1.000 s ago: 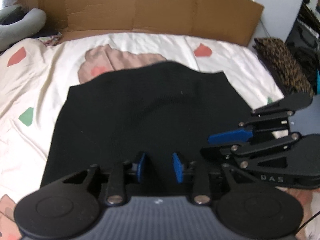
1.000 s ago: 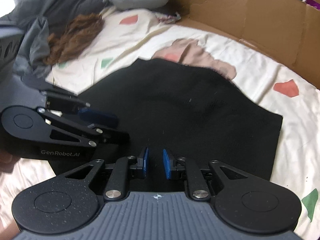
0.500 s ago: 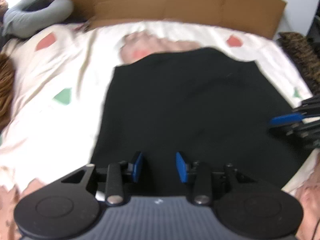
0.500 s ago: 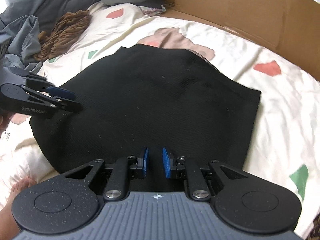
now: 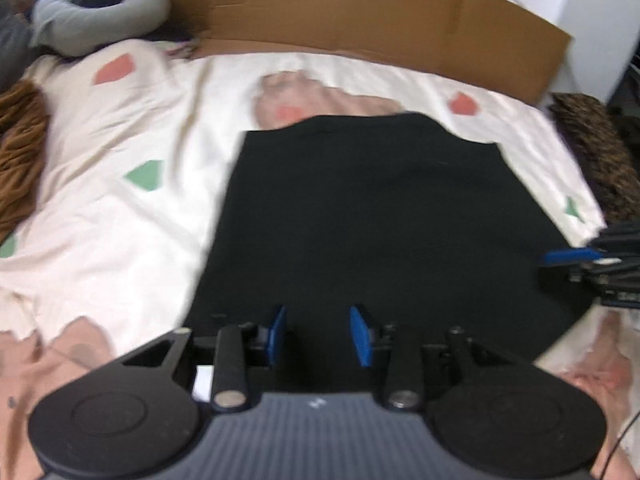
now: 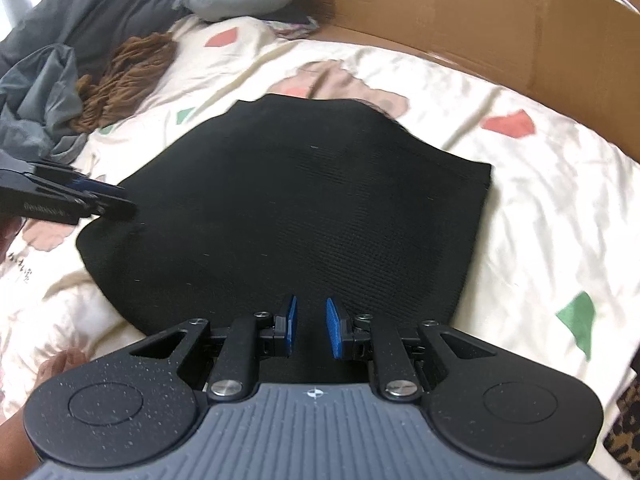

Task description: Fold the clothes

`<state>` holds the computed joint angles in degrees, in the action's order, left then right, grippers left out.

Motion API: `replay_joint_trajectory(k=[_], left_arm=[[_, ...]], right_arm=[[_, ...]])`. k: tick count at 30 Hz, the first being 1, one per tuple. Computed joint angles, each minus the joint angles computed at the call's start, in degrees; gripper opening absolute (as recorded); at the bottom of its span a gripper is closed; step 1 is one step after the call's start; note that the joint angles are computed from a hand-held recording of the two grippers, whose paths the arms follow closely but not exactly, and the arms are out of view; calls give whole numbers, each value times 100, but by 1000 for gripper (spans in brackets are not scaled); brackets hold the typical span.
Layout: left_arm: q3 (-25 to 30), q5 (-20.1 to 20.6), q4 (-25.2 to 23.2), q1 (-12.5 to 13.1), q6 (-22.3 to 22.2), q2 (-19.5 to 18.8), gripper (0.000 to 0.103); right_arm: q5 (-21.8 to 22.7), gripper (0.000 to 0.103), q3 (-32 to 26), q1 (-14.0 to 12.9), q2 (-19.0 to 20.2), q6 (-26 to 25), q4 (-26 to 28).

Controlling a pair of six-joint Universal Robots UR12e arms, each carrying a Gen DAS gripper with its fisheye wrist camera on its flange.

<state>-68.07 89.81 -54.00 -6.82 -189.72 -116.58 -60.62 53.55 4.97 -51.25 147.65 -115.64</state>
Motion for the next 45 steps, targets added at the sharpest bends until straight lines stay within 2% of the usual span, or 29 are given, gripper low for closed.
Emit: replay_joint_trajectory(k=[4, 10, 18, 19, 24, 26, 32, 36, 39, 42, 45], left_arm=[[110, -349, -3, -101, 201, -121, 39], [156, -428, -3, -173, 644, -199, 41], [-181, -328, -86, -104, 858, 30, 42], [-221, -350, -92, -87, 860, 63, 41], [-279, -385, -238, -4, 856, 160, 24], [-296, -359, -295, 11, 859, 198, 23], [-375, -78, -429, 35, 566, 317, 23], [-378, 372, -564, 6, 388, 366, 32], [-410, 617, -640, -5, 297, 420, 31], [-373, 737, -712, 2, 305, 455, 31], [-322, 910, -613, 22, 517, 480, 31]], right_arm=[[88, 23, 55, 79, -30, -211, 113], [-12, 23, 139, 148, -72, -535, 411], [-139, 22, 234, 30, -117, -330, 305], [-153, 22, 248, 19, -125, -335, 298], [-222, 20, 285, -30, -166, -324, 294], [-341, 20, 303, -35, -183, -307, 244], [-564, 20, 406, -106, -232, 136, 67], [-675, 20, 443, -115, -262, 297, -32], [-746, 20, 487, -126, -308, 443, -79], [-858, 22, 559, -141, -387, 804, -202], [-844, 22, 610, -166, -463, 1117, -299]])
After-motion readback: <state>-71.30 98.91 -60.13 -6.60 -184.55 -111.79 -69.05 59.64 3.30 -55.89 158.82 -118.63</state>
